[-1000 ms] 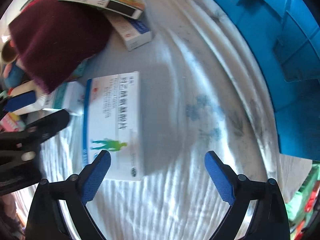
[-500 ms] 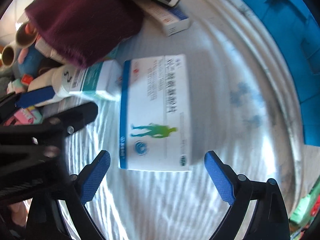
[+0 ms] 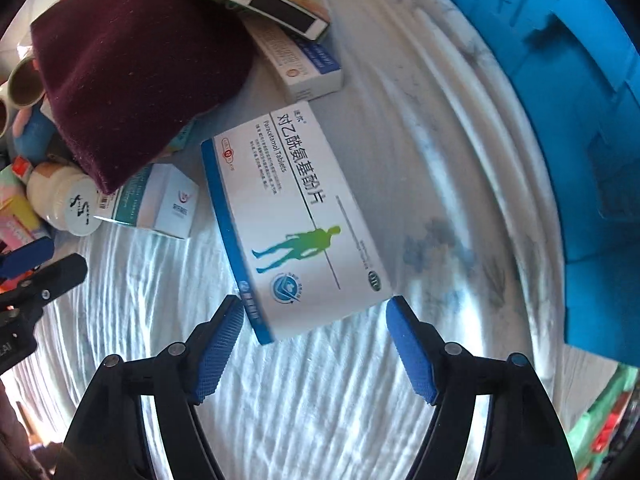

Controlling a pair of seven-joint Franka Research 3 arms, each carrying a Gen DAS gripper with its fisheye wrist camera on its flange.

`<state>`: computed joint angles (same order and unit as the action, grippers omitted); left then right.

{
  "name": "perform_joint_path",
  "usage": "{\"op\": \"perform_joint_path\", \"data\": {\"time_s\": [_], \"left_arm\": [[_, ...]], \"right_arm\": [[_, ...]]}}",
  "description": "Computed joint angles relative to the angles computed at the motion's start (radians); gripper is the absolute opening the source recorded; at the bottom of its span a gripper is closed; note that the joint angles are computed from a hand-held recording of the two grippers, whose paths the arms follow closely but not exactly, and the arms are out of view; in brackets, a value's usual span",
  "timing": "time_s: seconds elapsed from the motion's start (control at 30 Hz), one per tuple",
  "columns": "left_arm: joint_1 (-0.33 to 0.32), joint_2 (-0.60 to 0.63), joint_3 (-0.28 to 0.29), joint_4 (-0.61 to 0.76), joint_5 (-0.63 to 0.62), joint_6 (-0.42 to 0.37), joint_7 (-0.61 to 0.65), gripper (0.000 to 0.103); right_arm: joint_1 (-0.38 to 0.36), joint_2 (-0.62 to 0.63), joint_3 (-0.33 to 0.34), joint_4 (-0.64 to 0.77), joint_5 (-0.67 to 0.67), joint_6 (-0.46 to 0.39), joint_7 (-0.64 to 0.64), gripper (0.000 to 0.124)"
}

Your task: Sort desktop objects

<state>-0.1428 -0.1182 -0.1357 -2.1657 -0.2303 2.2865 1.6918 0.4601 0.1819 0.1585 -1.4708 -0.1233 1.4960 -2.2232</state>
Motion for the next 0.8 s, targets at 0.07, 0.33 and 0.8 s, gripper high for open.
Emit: {"op": "perform_joint_path", "data": {"time_s": [0.07,0.33,0.8], "left_arm": [[-0.006,0.000,-0.009,0.011,0.006,0.005,-0.025,0.062],[-0.041,0.034,-0.037,0.053,0.002,0.027,-0.063,0.062],[-0.051,0.014,-0.036,-0.021,0.056,0.154,-0.084,0.065]], "right_arm": [[-0.004,0.005,0.000,0.008,0.000,-0.003,-0.033,0.077],[0.007,0.024,0.005,0.053,-0.002,-0.036,-0.075,0.077],[0.023,0.083,0.001,0.176,-0.064,-0.117,-0.229,0.095]]}}
